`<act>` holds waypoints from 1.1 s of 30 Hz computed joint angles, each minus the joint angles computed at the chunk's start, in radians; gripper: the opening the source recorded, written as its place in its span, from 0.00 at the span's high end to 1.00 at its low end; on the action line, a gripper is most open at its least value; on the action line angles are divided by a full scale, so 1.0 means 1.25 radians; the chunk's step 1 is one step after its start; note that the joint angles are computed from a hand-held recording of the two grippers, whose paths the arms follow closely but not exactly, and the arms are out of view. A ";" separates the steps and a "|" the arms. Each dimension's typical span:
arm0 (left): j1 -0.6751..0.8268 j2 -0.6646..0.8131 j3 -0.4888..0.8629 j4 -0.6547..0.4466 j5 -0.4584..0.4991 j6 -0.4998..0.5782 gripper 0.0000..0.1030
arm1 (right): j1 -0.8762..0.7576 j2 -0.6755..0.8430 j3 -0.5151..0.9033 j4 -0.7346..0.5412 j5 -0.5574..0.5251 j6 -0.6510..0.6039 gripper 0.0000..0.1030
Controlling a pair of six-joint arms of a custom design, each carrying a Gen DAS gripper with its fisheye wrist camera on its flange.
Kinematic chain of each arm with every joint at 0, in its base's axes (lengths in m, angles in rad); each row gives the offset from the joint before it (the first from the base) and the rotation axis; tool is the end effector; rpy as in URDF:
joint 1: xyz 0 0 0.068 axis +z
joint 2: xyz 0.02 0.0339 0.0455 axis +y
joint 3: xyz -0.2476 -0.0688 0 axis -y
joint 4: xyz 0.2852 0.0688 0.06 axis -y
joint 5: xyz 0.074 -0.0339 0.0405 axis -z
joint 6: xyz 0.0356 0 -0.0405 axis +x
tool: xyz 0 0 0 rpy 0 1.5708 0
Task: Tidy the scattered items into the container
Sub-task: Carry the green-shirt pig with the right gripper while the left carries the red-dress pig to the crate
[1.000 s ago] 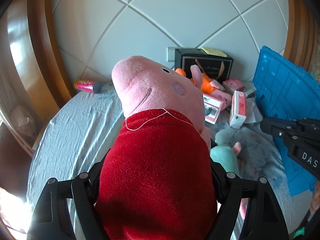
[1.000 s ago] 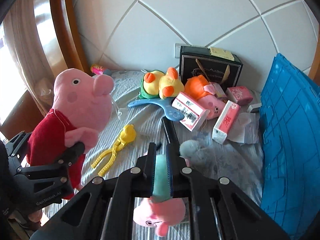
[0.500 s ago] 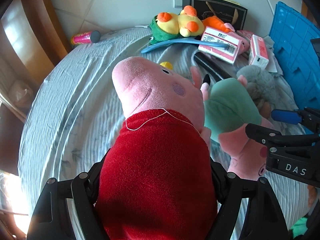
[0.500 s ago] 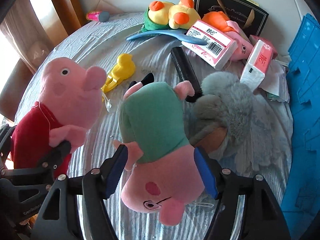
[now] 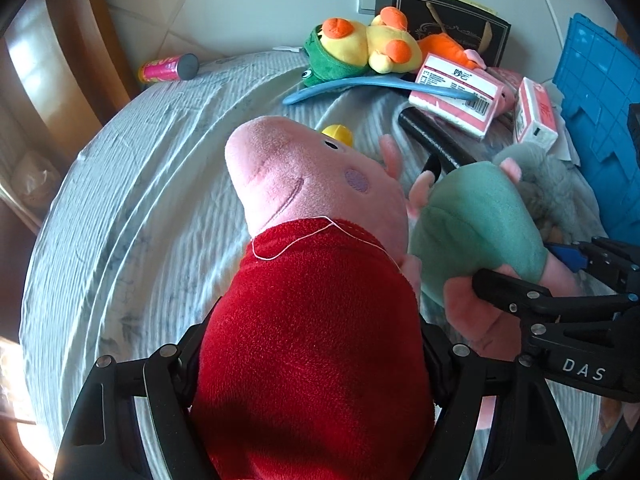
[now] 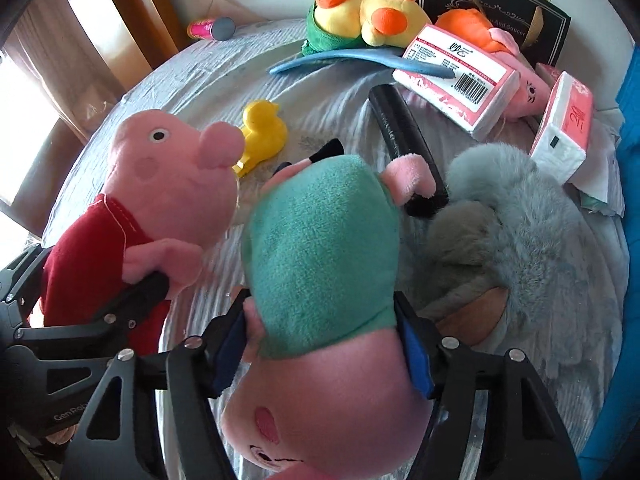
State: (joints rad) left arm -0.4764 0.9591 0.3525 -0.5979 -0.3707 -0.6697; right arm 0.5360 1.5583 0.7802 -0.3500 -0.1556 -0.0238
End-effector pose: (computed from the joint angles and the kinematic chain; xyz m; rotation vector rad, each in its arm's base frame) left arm 0.1701 -0.0733 0.1028 -0.3451 2.6120 0.1504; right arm 0.2628 0.1625 0.1050 -0.8002 2.6104 0.3615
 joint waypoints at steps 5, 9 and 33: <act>-0.031 -0.160 0.039 -0.131 -0.059 0.015 0.22 | 0.001 -0.175 -0.027 -0.041 0.014 0.023 0.43; -0.078 -0.226 0.105 -0.204 -0.112 0.022 0.22 | -0.003 -0.346 -0.032 -0.101 0.037 0.042 0.44; -0.542 0.758 1.366 -0.163 -0.337 0.081 0.22 | -1.193 -0.251 0.595 -0.468 -0.584 -0.547 0.43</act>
